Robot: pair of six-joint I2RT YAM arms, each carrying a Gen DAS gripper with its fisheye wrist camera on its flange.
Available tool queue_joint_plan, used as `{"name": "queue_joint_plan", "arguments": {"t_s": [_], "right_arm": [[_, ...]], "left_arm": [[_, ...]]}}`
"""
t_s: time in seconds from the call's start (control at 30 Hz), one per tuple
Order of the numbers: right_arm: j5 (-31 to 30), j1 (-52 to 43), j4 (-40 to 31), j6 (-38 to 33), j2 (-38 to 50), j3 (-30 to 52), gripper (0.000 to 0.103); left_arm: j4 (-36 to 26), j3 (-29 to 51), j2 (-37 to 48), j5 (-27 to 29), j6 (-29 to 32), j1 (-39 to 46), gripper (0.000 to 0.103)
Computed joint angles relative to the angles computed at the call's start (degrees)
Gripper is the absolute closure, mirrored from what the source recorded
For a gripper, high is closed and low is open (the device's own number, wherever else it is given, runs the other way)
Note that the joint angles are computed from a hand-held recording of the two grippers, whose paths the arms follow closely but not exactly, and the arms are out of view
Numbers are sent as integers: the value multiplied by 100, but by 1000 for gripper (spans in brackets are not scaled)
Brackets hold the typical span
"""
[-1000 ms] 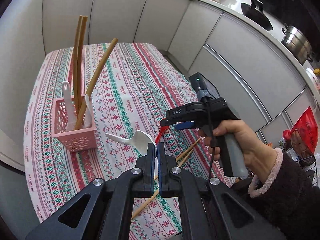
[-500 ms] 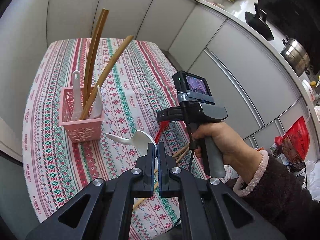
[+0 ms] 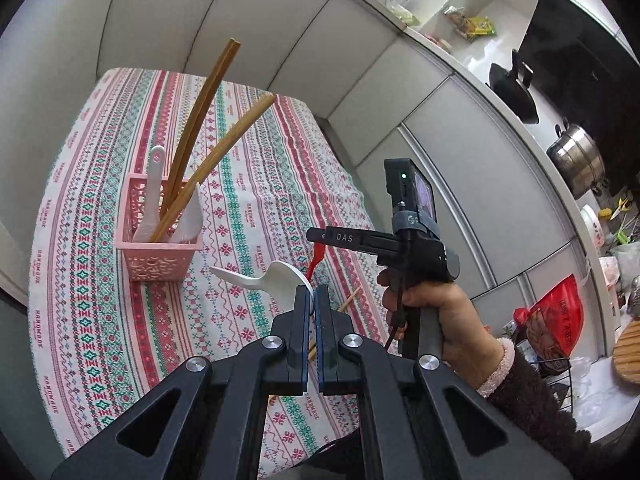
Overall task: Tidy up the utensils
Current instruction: 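Lift both spoons and carry them over the pink basket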
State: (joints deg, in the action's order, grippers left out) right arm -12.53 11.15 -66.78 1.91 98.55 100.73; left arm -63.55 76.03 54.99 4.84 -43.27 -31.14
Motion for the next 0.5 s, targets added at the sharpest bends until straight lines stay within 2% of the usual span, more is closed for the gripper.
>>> {"name": "queue_joint_plan", "arguments": {"t_s": [0.2, 0.3, 0.5], "right_arm": [[-232, 182, 48, 25, -627, 278, 79], [-305, 264, 148, 133, -875, 399, 79], [-547, 313, 334, 296, -1215, 720, 79]], "left_arm": [[-121, 477, -330, 310, -132, 482, 101], [-355, 895, -399, 251, -160, 712, 101], [-904, 1476, -266, 1126, 220, 2223, 101]]}}
